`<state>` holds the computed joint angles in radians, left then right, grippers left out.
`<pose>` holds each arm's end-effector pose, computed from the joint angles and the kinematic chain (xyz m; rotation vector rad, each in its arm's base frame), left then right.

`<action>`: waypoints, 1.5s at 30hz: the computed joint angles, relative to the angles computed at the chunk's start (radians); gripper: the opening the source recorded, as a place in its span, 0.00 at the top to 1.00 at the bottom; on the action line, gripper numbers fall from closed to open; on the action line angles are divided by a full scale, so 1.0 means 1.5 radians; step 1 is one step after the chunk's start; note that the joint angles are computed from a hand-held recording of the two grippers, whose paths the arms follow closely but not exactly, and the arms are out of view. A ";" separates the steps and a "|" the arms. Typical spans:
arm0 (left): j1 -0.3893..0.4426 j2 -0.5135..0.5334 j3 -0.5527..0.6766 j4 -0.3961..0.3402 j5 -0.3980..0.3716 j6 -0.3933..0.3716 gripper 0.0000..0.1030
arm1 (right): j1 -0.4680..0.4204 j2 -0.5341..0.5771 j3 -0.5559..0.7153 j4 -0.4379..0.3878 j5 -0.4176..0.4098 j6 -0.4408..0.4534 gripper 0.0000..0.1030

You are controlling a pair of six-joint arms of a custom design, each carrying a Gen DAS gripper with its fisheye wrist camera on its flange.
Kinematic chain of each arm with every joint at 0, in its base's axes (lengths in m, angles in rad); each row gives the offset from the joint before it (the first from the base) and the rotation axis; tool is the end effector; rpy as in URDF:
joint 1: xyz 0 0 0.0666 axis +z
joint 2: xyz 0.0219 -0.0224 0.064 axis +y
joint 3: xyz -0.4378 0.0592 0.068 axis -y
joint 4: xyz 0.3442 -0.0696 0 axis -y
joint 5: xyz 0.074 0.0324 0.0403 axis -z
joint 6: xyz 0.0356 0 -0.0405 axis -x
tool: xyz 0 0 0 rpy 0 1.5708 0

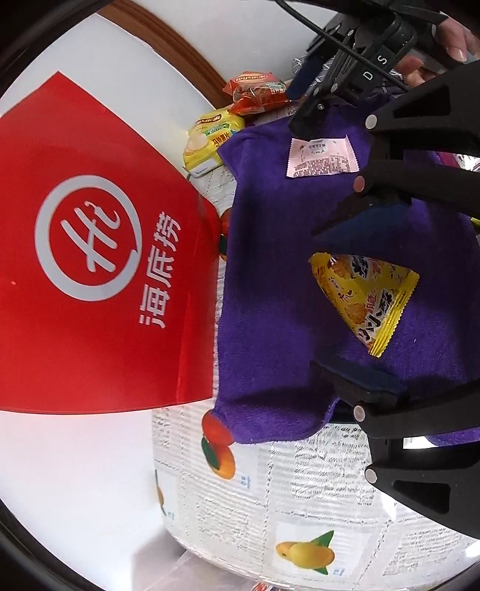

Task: Organize snacks
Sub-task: 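Open both tools to drop the yellow bag and pink packet onto the towel, then grasp the pink panda snack bag with the left tool while the right grasps a white candy bar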

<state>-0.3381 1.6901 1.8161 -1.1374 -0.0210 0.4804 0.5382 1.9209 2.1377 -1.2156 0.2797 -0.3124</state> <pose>0.5105 -0.1791 0.5075 -0.1932 2.5998 -0.2728 0.5466 0.3144 0.5015 -0.1795 2.5055 -0.0173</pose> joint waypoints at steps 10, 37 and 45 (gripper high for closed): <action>-0.019 -0.015 0.019 0.000 -0.036 -0.015 0.40 | 0.017 -0.079 -0.075 0.037 -0.038 0.005 0.38; -0.065 -0.241 -0.193 -0.009 -0.095 0.026 0.27 | 0.097 -0.297 -0.458 0.095 -0.174 -0.261 0.40; -0.070 -0.255 -0.262 0.019 -0.028 0.029 0.27 | 0.100 -0.262 -0.435 0.100 -0.129 -0.322 0.40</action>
<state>-0.4428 1.3071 1.4227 -1.1092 -0.0627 0.5232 0.6881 1.5282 1.4847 -1.0655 0.0861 -0.7948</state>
